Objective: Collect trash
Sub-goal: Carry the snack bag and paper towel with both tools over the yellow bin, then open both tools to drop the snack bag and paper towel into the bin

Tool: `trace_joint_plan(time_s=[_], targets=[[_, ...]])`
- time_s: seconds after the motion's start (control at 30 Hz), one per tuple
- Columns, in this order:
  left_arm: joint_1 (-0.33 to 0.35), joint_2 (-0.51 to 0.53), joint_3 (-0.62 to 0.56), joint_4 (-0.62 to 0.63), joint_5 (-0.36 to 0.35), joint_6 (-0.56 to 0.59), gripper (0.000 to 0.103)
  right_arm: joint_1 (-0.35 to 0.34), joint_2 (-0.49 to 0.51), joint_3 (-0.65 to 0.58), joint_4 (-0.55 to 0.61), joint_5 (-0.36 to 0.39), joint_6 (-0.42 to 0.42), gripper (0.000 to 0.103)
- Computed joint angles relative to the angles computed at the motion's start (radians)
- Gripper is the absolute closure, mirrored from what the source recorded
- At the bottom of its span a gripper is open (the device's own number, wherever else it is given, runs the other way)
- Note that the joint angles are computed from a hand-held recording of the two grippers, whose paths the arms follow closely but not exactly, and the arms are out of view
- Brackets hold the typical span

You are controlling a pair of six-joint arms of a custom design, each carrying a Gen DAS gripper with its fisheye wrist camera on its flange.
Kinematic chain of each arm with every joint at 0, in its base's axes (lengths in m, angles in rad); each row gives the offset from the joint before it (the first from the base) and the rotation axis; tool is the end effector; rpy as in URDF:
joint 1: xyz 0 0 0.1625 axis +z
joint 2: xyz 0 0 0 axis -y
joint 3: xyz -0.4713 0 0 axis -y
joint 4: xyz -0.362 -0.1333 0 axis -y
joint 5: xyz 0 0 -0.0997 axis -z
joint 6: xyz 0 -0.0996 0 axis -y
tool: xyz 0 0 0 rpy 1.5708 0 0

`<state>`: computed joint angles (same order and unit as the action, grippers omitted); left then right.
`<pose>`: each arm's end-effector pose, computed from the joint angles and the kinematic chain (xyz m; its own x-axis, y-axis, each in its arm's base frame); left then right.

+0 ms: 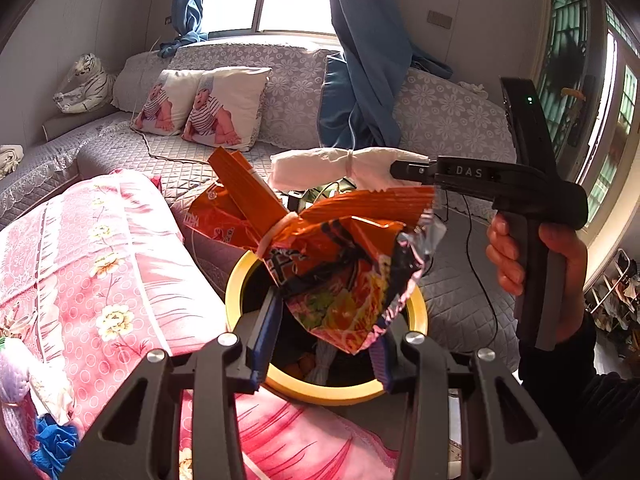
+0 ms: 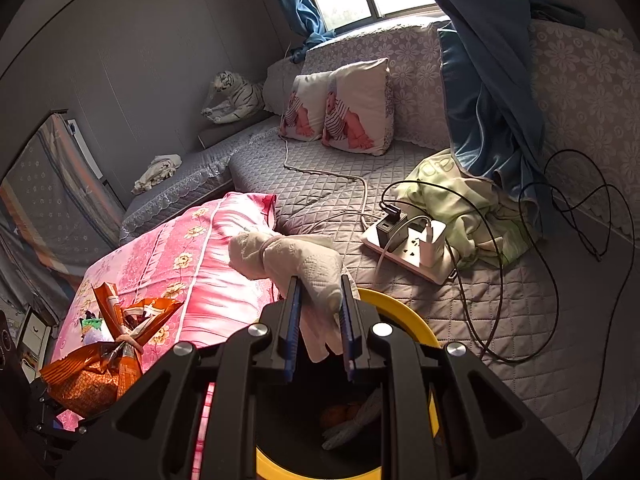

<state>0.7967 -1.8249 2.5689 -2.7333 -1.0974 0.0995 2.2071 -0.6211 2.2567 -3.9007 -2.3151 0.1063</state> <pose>-0.0645 -0.3216 0.3330 -0.6987 0.5522 -0.4549 0.7117 0.6015 -0.3630 0.3402 -0.3496 0.0830 -0.8928 -0.0224 0.4498 -0.3640 0.6240 -0.6915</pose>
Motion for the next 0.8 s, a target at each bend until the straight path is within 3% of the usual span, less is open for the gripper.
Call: trace_joint_plan(time_s=[0.2, 0.7, 0.77, 0.8], targets=[[0.035, 0.067, 0.001, -0.045, -0.041, 0.019, 0.065, -0.028, 0.01, 0.01, -0.009, -0.006, 0.007, 0.086], [0.086, 0.205, -0.017, -0.116, -0.051, 0.044, 0.065, -0.096, 0.017, 0.023, 0.002, -0.006, 0.043, 0.085], [0.089, 0.207, -0.017, -0.124, -0.044, 0.04, 0.055, -0.102, 0.016, 0.024, -0.006, -0.008, 0.039, 0.085], [0.087, 0.209, -0.014, -0.136, -0.034, 0.03, 0.042, -0.104, 0.013, 0.023, -0.001, -0.014, 0.043, 0.085]])
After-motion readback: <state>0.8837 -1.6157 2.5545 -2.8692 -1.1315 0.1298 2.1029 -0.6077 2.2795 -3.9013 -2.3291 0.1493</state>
